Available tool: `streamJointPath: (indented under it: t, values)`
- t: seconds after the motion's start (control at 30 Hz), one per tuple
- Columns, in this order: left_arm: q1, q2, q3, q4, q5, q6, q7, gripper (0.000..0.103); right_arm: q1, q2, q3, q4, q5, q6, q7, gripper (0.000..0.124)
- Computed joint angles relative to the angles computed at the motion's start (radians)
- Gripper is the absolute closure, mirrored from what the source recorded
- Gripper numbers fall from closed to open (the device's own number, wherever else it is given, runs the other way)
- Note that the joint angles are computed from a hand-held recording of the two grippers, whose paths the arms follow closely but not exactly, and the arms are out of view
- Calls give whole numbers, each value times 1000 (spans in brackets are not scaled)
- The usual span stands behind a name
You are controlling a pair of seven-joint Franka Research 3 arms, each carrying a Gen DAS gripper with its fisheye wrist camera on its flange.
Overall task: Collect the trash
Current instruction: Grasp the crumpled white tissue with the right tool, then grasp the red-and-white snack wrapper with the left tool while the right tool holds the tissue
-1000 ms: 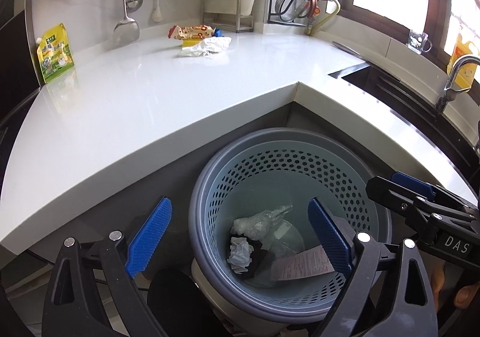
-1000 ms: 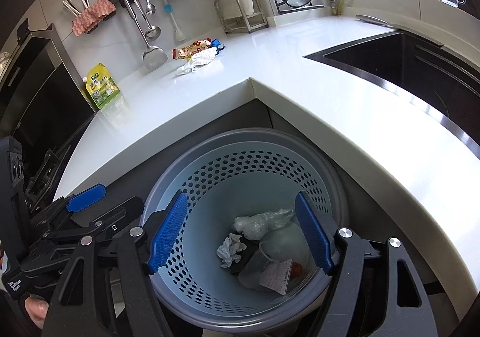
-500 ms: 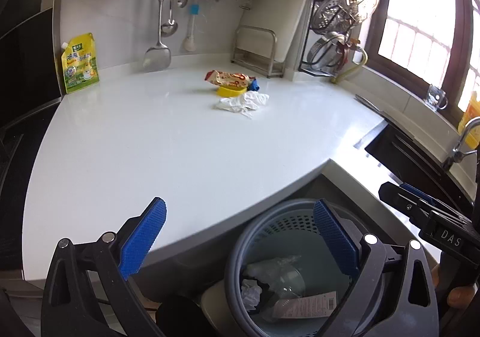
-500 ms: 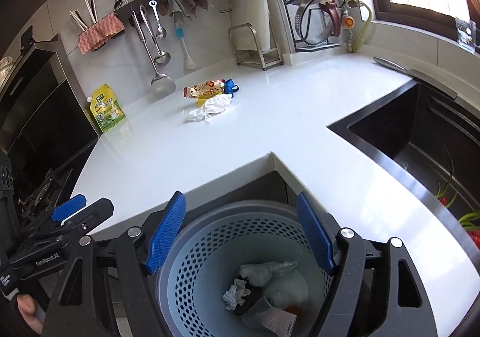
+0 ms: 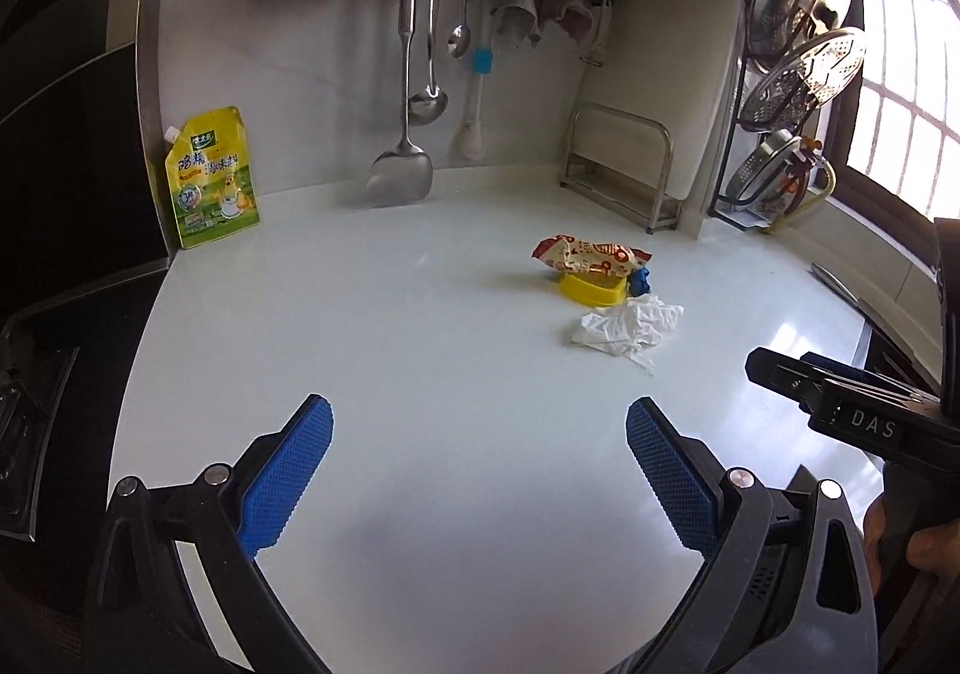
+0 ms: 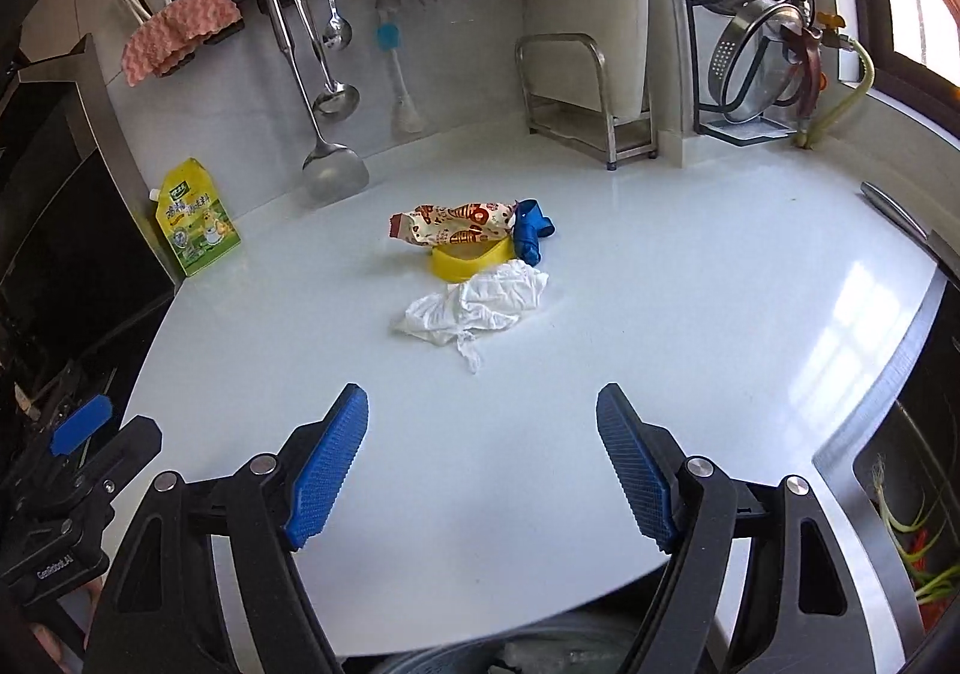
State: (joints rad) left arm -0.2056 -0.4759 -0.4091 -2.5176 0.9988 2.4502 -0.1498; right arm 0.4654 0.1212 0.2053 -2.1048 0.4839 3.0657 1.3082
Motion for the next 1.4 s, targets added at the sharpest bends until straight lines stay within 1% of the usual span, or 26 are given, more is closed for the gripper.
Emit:
streamJointPath:
  t: [0.1,0.17,0.3,0.43,0.47,0.57,0.63,0.7,0.73,0.77,0.83,0.87,0.93,1.03,1.17,1.27,1.33,1.4]
  values:
    - [21,26,23,14,19,39,6,7,82,91,-100,116,-218,-57,181,49]
    - [35,45,27,27,33,45,9,7,98,146,-120,187,-284,-83,235,49]
    - [44,82,35,50,48,53,18,7,157,242,-189,315,-416,-135,363,49]
    - [49,109,49,62,57,70,12,7,197,325,-245,435,-518,-209,480,49]
    - [48,113,53,62,57,74,12,7,197,343,-248,463,-534,-229,498,49]
    - [50,129,62,66,58,84,17,7,178,386,-231,524,-548,-278,516,49]
    - [50,136,66,69,58,87,21,7,180,406,-232,551,-569,-303,526,49]
    - [51,140,68,74,58,84,21,7,180,419,-230,565,-583,-309,535,49]
    - [51,142,68,77,59,83,21,7,185,424,-235,570,-593,-309,544,52]
    - [52,146,69,81,59,79,20,7,190,428,-241,574,-604,-310,555,55]
    - [51,152,71,90,57,75,24,7,177,439,-225,590,-597,-329,548,73]
    - [51,155,73,95,57,74,26,7,166,446,-212,600,-585,-339,539,77]
    - [52,162,75,105,60,73,25,7,151,454,-197,607,-566,-346,523,90]
    - [53,180,75,128,69,62,27,7,145,444,-195,586,-557,-323,516,98]
    - [49,224,85,168,75,67,36,7,122,409,-190,537,-533,-289,495,99]
    - [47,270,94,208,89,81,27,7,88,371,-180,484,-500,-263,469,99]
    - [44,303,108,237,99,107,30,7,58,344,-167,448,-471,-248,442,99]
    - [40,341,114,273,125,113,24,7,15,321,-141,415,-426,-237,394,99]
